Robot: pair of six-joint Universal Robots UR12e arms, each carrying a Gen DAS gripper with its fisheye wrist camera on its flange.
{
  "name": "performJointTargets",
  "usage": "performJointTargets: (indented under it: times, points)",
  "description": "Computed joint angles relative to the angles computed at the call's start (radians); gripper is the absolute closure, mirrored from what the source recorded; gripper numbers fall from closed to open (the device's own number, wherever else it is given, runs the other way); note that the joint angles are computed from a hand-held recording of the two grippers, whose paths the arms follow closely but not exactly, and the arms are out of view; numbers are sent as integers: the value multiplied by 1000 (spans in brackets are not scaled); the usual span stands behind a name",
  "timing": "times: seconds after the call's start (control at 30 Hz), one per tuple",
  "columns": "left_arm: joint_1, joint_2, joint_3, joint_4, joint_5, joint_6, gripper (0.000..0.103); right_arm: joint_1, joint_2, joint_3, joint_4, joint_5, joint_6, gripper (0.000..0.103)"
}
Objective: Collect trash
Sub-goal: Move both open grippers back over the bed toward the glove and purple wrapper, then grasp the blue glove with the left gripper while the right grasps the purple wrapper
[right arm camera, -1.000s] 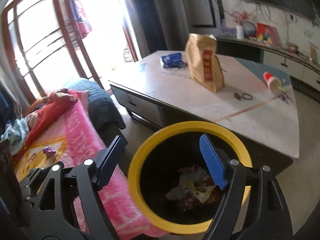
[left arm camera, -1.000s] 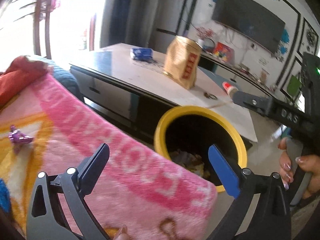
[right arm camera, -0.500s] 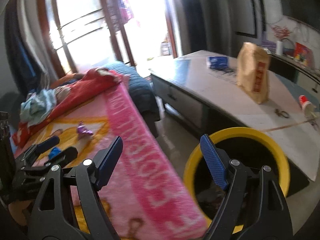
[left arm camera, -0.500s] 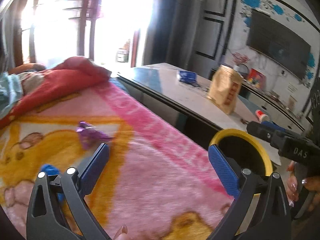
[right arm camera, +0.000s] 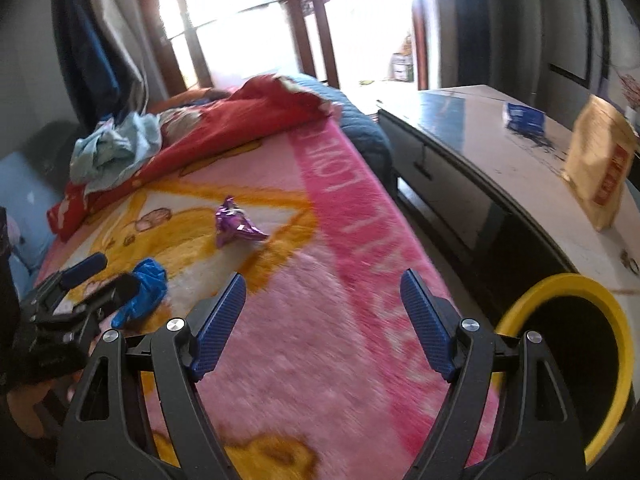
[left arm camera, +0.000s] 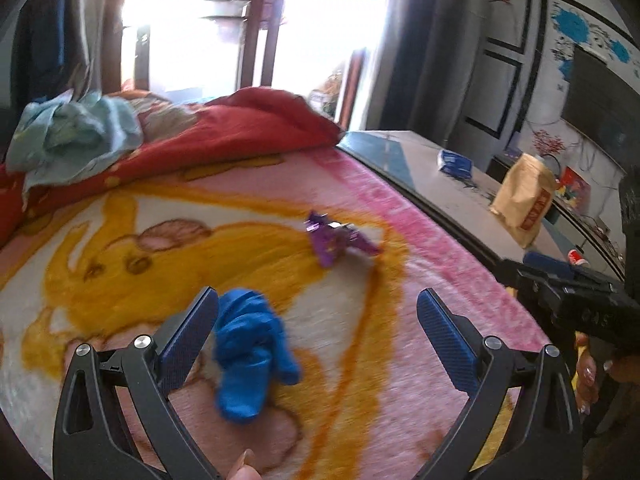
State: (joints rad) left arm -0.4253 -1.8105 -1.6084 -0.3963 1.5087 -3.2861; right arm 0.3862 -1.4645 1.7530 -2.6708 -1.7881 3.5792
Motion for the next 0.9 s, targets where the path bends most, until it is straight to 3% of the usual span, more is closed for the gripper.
performJointTargets:
  times: [0.17,0.43,0.6,0.7,0.83,0.9]
  points:
    - [25,10,-21,-34,-1,-29,7,-8,68,-78,31,69,-43,32]
    - [57,22,-51,-72,-72,-68,8,-5,177,-211,116,126,-126,33]
    - [63,21,-55,-90,-106,-61,22,-10,225,-267,164,150,-106,34]
    - [63,19,-54,-96,-116,-56,31,-13,246,-288,188,162,-95,39]
    - [62,18,-55,-106,-125,-49,46,-11,246,-280,185,146,-107,62]
    - [60,16,-51,-113,-125,-44,53,-14,235,-260,168,156,-104,64]
